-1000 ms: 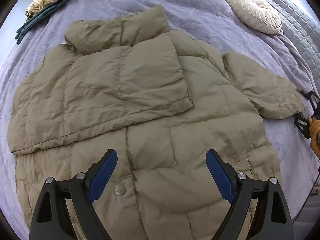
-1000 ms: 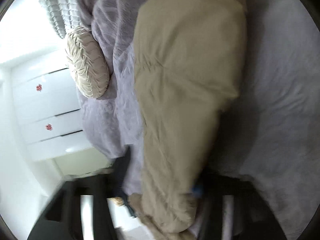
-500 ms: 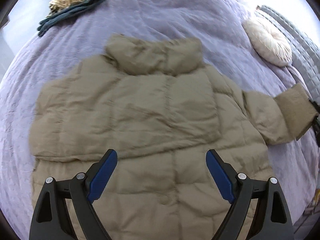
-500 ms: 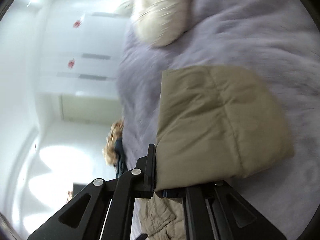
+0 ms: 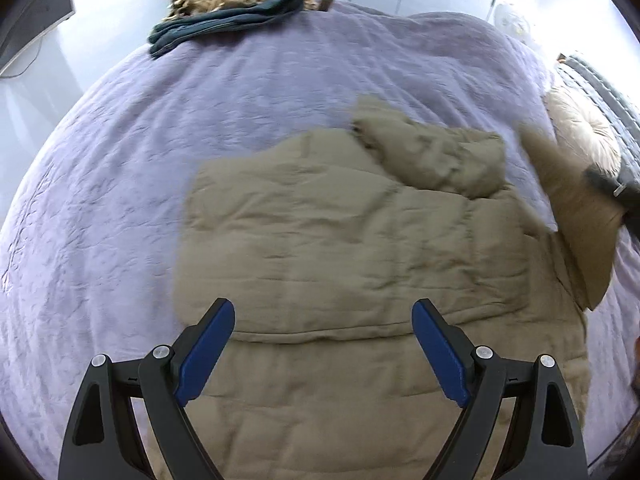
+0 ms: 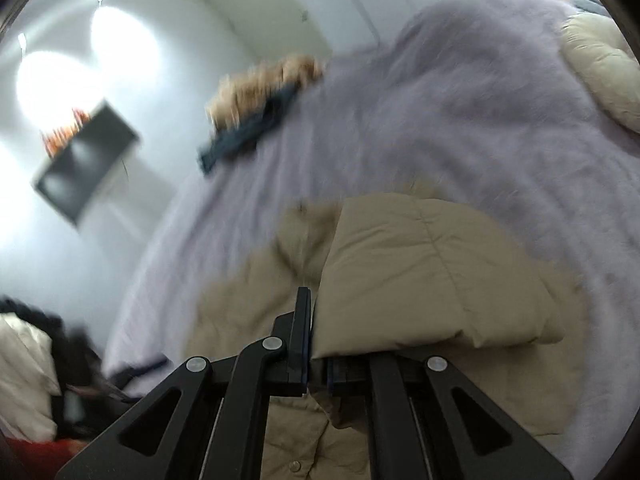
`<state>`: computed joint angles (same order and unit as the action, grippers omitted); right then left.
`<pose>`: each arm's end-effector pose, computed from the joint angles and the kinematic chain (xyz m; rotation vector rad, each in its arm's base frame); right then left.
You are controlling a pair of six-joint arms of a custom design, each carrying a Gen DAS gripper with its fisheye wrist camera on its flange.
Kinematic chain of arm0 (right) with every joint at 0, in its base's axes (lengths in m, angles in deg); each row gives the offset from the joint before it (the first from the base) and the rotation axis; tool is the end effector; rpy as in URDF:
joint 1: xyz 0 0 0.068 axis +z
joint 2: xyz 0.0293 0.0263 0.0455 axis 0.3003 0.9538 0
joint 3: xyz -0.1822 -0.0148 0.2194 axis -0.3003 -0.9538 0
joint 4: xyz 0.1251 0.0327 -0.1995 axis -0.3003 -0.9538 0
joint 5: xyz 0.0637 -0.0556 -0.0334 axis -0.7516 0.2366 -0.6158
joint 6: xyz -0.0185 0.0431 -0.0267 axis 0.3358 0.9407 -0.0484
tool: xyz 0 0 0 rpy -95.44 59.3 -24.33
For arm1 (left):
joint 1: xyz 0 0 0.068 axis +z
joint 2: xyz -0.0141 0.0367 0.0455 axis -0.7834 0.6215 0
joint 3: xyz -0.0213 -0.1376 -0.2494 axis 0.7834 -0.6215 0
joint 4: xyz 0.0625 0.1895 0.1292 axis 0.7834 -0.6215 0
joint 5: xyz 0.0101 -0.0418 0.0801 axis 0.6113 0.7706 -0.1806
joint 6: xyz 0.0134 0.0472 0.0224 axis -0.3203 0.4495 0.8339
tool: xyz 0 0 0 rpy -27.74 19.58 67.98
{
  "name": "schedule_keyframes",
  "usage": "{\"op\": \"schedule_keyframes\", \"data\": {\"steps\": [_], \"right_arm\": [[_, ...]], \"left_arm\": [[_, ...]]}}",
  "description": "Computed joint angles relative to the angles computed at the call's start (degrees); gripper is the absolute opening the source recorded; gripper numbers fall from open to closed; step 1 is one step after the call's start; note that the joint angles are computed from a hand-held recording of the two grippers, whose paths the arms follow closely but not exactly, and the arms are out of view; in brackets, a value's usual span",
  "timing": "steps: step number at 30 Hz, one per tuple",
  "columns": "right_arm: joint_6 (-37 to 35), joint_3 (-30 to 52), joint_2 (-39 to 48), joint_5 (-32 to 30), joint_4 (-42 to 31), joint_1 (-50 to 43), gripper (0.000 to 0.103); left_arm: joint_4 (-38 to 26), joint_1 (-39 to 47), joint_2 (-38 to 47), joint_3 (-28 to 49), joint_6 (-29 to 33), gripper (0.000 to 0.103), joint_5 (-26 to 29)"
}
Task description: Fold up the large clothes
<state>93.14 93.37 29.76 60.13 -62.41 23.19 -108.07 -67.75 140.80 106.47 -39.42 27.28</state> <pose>0.2733 0.0431 0.3153 -0.0991 2.4500 0.6897 0.2253 -0.0624 0.2869 -0.1418 2.6605 -0.1015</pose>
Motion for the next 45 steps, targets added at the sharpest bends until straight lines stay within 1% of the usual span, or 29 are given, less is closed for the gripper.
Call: {"op": "schedule_keyframes", "data": {"steps": [1, 3, 6, 9, 11, 12, 13, 14, 15, 17, 19, 23, 24, 25, 26, 27, 29, 30, 33, 36, 37, 38, 39, 40, 41, 42, 43, 45], "right_arm": [[0.7, -1.0, 2.0, 2.3, 1.0, 2.6, 0.006], [2.8, -3.1, 5.8, 4.2, 3.7, 5.5, 0.006], [6.5, -5.9, 9.1, 6.5, 6.9, 6.9, 0.008], [8.6, -8.7, 11.0, 6.6, 8.3, 6.2, 0.008], [9.8, -9.6, 10.6, 6.6, 7.8, 6.1, 0.015], [10.7, -9.9, 10.1, 6.5, 7.8, 6.2, 0.031], [11.6, -10.1, 9.7, 6.2, 7.9, 6.3, 0.055], [12.1, -10.3, 9.2, 5.7, 8.1, 6.1, 0.066], [13.1, -10.3, 8.7, 5.5, 8.7, 6.1, 0.071], [14.7, -10.3, 6.1, 5.0, 7.4, 5.1, 0.071], [16.9, -12.0, 2.9, 4.0, 7.4, 2.7, 0.071], [21.7, -15.1, -0.8, 4.8, 9.1, -3.8, 0.070], [22.7, -15.6, -0.9, 4.4, 9.8, -5.5, 0.065], [24.8, -16.4, -0.5, 2.4, 11.9, -8.0, 0.039], [25.7, -16.5, 0.1, 0.4, 13.0, -9.4, 0.023], [26.1, -15.9, 1.2, -0.8, 13.7, -10.1, 0.011], [24.2, -13.3, 2.6, 0.1, 14.4, -8.2, 0.011], [23.3, -11.6, 3.2, 1.4, 14.3, -5.8, 0.011], [17.1, -6.9, 4.2, 4.6, 11.9, 2.9, 0.011], [10.8, -3.4, 5.8, 12.6, 7.1, 13.5, 0.011], [9.0, -2.5, 7.0, 17.0, 5.3, 17.9, 0.012], [8.1, -2.1, 7.7, 19.5, 4.2, 20.3, 0.016], [7.5, -2.3, 8.1, 20.9, 3.7, 22.0, 0.032], [7.2, -2.9, 8.3, 21.7, 3.4, 23.4, 0.055], [7.1, -3.3, 8.5, 21.9, 2.9, 24.6, 0.065], [7.1, -4.2, 7.9, 21.9, 2.9, 24.9, 0.070], [7.1, -5.5, 6.6, 21.7, 2.8, 25.0, 0.070], [7.3, -7.4, 3.8, 21.8, 1.3, 24.2, 0.070]], "left_arm": [[0.4, 1.3, -0.4, -0.8, 0.5, 0.091, 0.4], [1.2, 4.1, -1.6, -2.4, 1.6, 0.091, 1.8], [2.5, 6.6, -2.9, -4.7, 3.3, 0.091, 3.4], [3.4, 7.8, -3.1, -6.1, 4.1, 0.091, 4.6], [3.9, 8.3, -3.2, -6.8, 4.2, 0.091, 5.4], [4.1, 8.4, -3.0, -6.9, 4.1, 0.091, 5.7], [4.3, 8.5, -2.9, -7.1, 4.1, 0.091, 6.0], [4.7, 8.4, -2.6, -7.1, 4.1, 0.091, 6.3], [5.0, 8.1, -2.0, -6.8, 4.0, 0.091, 6.5], [5.6, 7.6, -1.1, -6.3, 3.5, 0.091, 6.7], [6.7, 7.3, 0.4, -5.6, 2.6, 0.091, 7.7], [9.7, 7.5, 4.2, -3.6, 0.5, 0.091, 11.8], [10.6, 7.6, 4.8, -3.3, 0.2, 0.091, 12.8], [11.2, 7.7, 5.3, -3.1, -0.1, 0.091, 13.4], [11.8, 8.0, 5.8, -3.0, -0.2, 0.091, 14.2], [12.2, 8.5, 6.2, -2.8, -0.1, 0.091, 15.0], [12.7, 10.2, 6.9, -2.4, 0.2, 0.091, 17.6], [13.0, 11.6, 6.9, -2.5, 0.5, 0.091, 19.5], [13.9, 16.4, 6.7, -2.7, 1.5, 0.091, 25.4], [13.4, 19.9, 7.2, -2.4, 2.3, 0.091, 29.3], [13.2, 20.3, 7.2, -2.4, 2.6, 0.091, 29.7], [12.9, 20.4, 7.3, -2.3, 3.1, 0.091, 30.0], [12.5, 20.3, 7.4, -2.3, 3.7, 0.091, 30.0], [12.4, 20.1, 7.5, -2.3, 4.2, 0.091, 30.2], [12.3, 19.8, 7.5, -2.4, 4.6, 0.091, 30.7], [12.4, 19.5, 7.7, -2.6, 4.8, 0.091, 31.6], [12.6, 19.3, 7.9, -2.8, 4.7, 0.091, 32.4], [13.0, 17.4, 8.9, -2.7, 3.9, 0.091, 31.8]]}}
